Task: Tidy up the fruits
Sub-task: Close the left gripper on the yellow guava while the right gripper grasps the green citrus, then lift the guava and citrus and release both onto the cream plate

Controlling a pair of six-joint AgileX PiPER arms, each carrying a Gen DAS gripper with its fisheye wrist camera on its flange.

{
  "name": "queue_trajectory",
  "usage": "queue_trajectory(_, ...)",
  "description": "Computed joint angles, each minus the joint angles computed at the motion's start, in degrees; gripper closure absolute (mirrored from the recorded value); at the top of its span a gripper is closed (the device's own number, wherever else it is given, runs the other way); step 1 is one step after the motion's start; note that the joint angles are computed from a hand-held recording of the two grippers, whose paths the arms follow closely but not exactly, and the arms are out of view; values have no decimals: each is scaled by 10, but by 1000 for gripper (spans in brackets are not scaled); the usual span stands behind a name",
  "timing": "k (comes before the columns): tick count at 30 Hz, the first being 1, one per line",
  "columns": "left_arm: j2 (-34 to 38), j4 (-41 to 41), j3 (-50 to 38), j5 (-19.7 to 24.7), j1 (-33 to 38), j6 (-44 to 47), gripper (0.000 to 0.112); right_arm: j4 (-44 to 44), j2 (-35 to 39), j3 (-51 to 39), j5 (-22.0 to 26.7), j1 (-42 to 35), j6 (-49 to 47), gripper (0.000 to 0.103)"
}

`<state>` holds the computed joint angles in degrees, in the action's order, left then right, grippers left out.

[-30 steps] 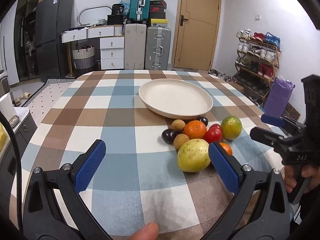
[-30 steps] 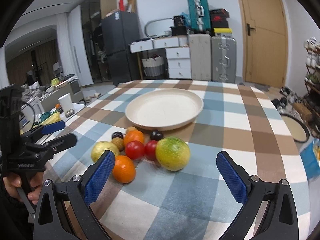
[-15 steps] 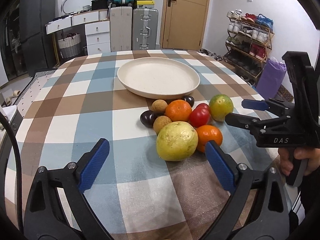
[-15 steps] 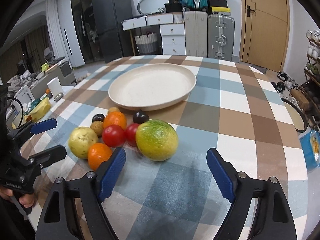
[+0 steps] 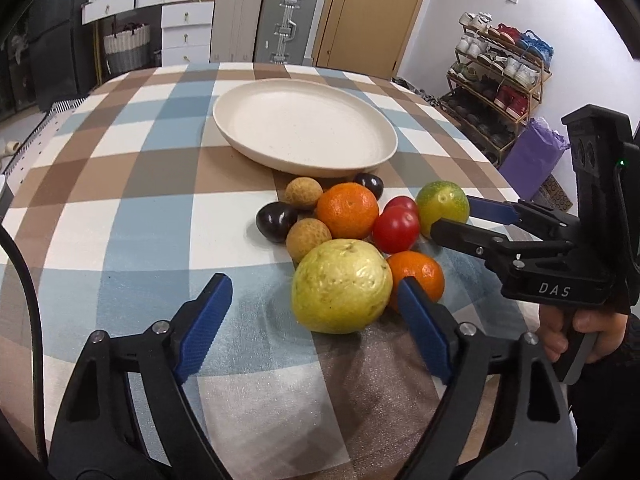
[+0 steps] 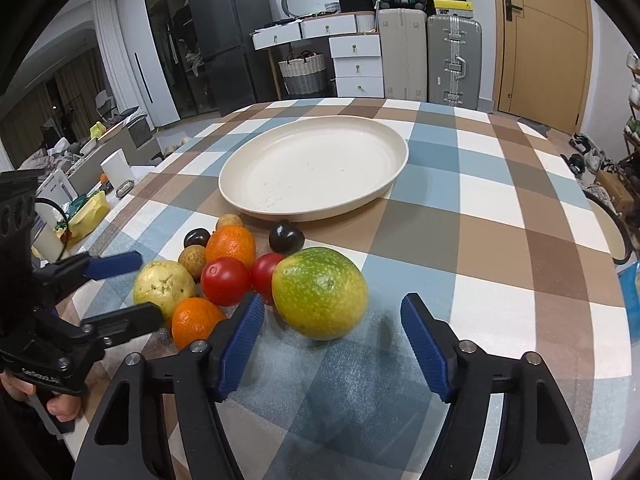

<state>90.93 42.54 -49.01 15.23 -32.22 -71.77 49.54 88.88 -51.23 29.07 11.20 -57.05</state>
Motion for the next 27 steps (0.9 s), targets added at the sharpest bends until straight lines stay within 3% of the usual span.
queue_trajectory(4, 9, -63, -2, -28, 15, 66, 40, -7, 12, -10, 7, 2, 5, 38)
queue_trajectory(8, 7, -206, 2, -64, 29, 218, 62, 6, 19, -16, 20, -4, -8, 46)
queue_trajectory(10, 6, -232, 0, -66, 28, 246, 64, 9, 20, -17, 22, -4, -12, 48)
queue_trajectory(17, -3, -173, 10, -71, 19, 185, 64, 24, 14, -8, 20, -4, -33, 52)
queue_trajectory(27, -59, 97, 40, -56, 1, -91, 64, 78, -18, 20, 22, -24, -82, 53)
